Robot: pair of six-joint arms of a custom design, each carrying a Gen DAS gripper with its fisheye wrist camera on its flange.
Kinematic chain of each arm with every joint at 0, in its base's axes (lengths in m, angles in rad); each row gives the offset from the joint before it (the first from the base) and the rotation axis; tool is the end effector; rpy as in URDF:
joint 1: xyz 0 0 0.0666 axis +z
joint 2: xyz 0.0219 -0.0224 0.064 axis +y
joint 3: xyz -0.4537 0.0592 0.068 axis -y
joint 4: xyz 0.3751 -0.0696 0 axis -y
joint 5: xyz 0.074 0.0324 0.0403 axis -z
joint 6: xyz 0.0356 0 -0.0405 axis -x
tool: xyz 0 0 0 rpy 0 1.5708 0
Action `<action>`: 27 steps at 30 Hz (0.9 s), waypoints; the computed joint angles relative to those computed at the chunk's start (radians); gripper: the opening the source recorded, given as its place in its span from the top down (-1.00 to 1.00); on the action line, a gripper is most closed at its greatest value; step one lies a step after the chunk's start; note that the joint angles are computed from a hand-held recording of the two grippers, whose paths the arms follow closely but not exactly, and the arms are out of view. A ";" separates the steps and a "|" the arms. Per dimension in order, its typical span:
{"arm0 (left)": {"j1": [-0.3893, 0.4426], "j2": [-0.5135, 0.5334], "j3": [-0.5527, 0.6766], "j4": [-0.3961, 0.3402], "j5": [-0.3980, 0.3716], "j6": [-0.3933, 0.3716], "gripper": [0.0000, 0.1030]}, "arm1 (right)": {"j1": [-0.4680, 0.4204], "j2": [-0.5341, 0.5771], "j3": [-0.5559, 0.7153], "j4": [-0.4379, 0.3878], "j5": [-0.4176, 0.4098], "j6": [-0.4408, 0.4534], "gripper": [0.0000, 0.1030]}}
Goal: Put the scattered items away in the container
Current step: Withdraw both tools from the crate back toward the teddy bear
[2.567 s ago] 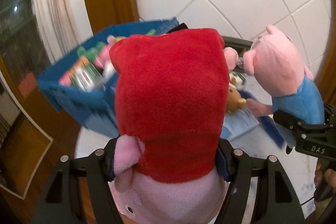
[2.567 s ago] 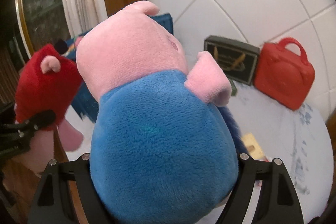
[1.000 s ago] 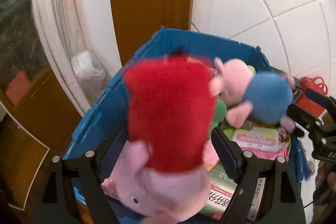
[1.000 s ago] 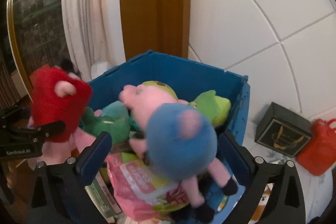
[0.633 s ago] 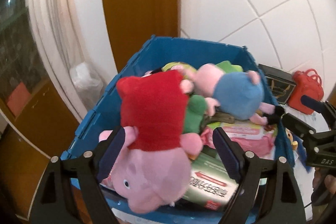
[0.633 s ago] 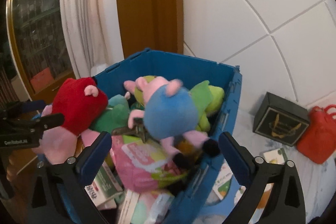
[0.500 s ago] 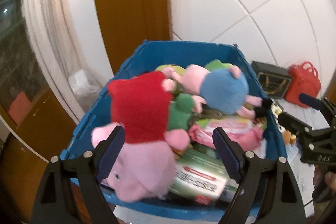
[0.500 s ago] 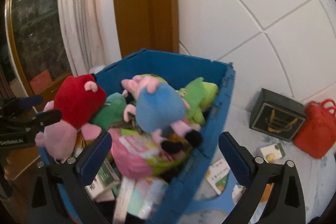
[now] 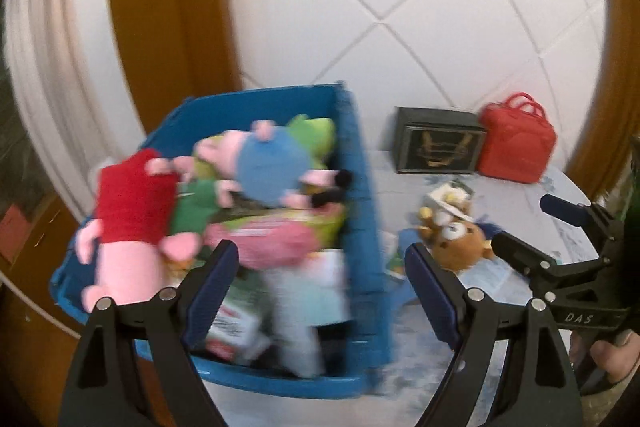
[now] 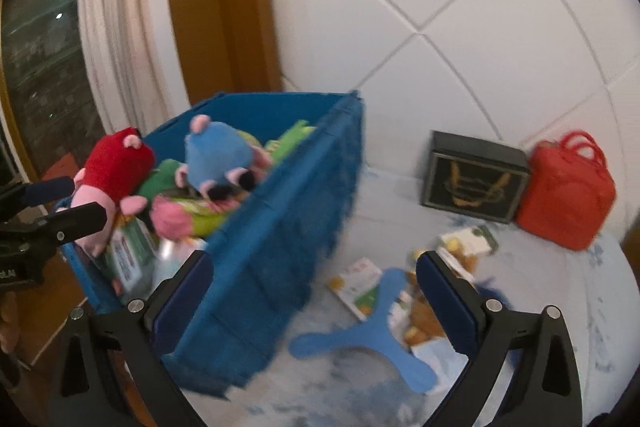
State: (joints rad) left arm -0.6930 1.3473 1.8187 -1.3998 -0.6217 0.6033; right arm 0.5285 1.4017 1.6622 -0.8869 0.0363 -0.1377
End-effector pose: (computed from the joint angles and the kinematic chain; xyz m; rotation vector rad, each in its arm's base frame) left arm 0.3079 -0.2293 0.6759 -0.1406 2.2783 0.1254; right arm 0.4013 0.2323 0.6215 -0.4102 2.1784 0.3321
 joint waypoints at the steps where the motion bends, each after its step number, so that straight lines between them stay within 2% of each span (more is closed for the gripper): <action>1: -0.028 0.025 0.021 -0.005 -0.002 0.011 -0.66 | -0.025 -0.023 -0.026 0.002 -0.007 0.004 -1.00; 8: -0.165 0.177 0.146 -0.040 -0.030 0.068 -0.66 | -0.225 -0.148 -0.156 -0.007 -0.081 0.042 -1.00; 15: -0.232 0.283 0.209 -0.054 -0.002 0.117 -0.66 | -0.417 -0.212 -0.238 -0.034 -0.172 0.104 -1.00; 22: -0.226 0.348 0.209 -0.031 0.095 0.106 -0.66 | -0.554 -0.223 -0.300 -0.049 -0.232 0.115 -1.00; 27: -0.192 0.364 0.159 0.025 0.159 0.076 -0.66 | -0.610 -0.208 -0.327 -0.049 -0.219 0.104 -1.00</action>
State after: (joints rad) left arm -0.8849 1.7113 1.9773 -1.3746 -0.4623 0.6793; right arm -0.0813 1.1939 1.3355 -0.9355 -0.1824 -0.0338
